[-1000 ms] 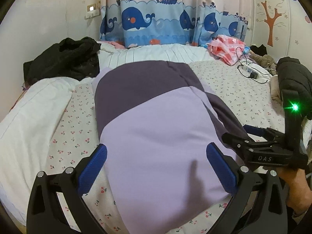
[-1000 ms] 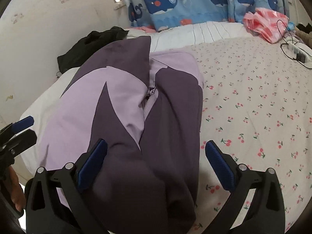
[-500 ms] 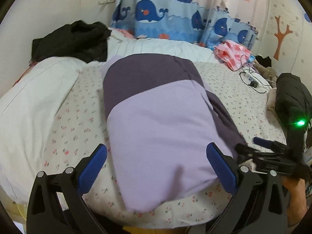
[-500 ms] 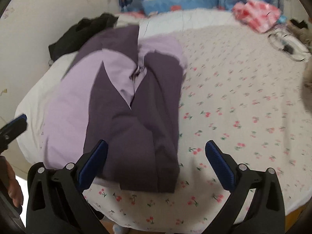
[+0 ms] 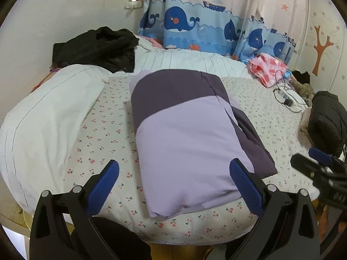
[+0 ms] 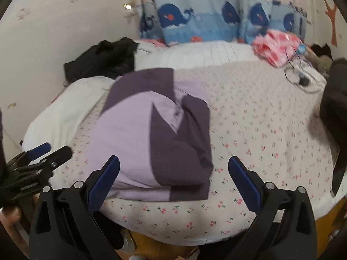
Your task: Fold large clothes
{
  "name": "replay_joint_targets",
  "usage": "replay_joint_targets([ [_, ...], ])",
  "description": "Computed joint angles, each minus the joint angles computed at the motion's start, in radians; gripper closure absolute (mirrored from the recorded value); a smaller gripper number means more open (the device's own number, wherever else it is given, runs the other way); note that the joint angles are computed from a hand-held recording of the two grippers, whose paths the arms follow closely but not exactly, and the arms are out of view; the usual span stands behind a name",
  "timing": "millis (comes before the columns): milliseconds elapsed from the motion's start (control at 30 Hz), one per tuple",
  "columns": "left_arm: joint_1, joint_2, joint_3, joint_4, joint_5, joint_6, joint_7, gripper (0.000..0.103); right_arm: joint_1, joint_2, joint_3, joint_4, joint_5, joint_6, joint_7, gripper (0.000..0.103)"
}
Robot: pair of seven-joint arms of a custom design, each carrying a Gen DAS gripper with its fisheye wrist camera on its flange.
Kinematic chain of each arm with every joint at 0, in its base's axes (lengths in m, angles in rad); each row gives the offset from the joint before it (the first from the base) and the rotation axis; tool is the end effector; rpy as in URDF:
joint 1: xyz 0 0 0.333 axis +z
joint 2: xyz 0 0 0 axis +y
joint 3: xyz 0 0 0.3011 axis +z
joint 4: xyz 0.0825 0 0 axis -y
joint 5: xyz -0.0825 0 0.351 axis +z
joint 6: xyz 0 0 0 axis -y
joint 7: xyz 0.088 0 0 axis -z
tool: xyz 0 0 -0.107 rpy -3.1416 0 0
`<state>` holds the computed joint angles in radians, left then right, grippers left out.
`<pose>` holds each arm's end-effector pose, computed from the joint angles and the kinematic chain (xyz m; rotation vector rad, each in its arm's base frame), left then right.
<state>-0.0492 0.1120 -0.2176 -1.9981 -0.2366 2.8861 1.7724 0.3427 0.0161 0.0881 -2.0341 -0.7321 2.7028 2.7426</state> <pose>0.5794 -0.1393 0.4986 -1.5827 2.0428 -0.9242 0.5064 0.2576 0.5048 -1.5706 1.8699 -0.6426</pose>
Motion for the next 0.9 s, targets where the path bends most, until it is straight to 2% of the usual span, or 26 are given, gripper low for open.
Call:
replay_joint_targets([
  [100, -0.006, -0.009, 0.010, -0.008, 0.028, 0.007, -0.041, 0.006, 0.027, 0.056, 0.019, 0.104, 0.087, -0.172, -0.158, 0.006],
  [133, -0.004, -0.008, 0.009, -0.006, 0.025, 0.004, -0.040, 0.006, 0.037, 0.069, 0.014, 0.118, 0.087, -0.185, -0.165, 0.006],
  [300, -0.006, 0.005, 0.013, 0.003, 0.049, -0.006, -0.064, 0.006, 0.060, 0.104, -0.017, 0.136, 0.125, -0.146, -0.187, 0.006],
  [700, 0.004, 0.027, 0.008, 0.031, 0.084, -0.032, -0.072, 0.006, 0.091, 0.138, -0.048, 0.181, 0.146, -0.152, -0.212, 0.006],
  [900, 0.013, 0.022, 0.004, 0.022, 0.065, -0.028, -0.073, 0.006, 0.095, 0.138, -0.051, 0.182, 0.157, -0.143, -0.223, 0.006],
])
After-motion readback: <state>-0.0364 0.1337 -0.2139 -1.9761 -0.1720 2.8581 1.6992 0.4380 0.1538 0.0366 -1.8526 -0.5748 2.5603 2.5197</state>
